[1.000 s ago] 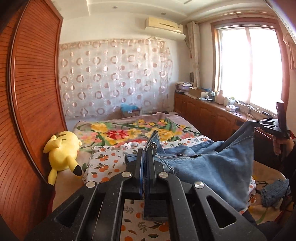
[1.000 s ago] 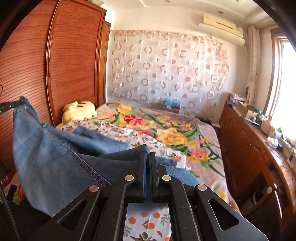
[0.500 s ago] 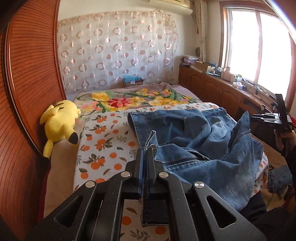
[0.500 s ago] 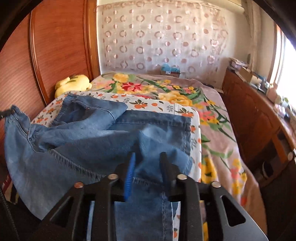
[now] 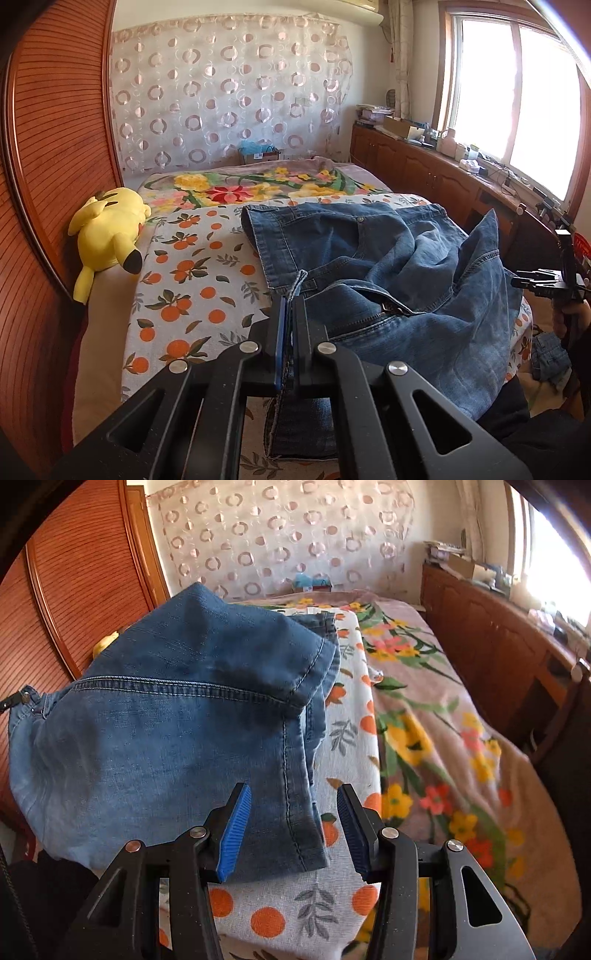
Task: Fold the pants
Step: 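Spread the jeans flat with both tools and open the grippers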
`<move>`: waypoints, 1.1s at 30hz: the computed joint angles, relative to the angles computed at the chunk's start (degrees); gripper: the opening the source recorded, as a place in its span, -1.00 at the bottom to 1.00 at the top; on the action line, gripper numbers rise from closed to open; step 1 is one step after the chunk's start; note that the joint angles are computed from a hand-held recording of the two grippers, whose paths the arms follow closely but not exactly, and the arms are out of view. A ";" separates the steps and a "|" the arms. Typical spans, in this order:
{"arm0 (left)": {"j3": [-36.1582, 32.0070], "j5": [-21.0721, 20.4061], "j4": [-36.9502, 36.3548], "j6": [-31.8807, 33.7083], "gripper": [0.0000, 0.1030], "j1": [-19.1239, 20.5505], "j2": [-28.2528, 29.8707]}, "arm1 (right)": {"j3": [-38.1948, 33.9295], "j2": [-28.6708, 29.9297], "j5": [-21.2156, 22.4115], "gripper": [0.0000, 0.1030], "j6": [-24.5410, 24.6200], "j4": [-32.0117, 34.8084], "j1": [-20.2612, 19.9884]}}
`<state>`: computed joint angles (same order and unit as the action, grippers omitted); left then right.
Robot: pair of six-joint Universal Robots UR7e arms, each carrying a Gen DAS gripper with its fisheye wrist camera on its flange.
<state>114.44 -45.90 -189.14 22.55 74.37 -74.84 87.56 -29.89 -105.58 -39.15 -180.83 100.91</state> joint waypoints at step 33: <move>6.81 -1.64 1.49 -1.76 -0.67 -5.28 -3.37 | 11.74 -13.85 -10.78 -0.59 -3.04 -6.78 2.20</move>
<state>121.25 -47.54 -187.65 20.79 69.09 -78.21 99.31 -43.75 -116.36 -42.19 -187.61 103.11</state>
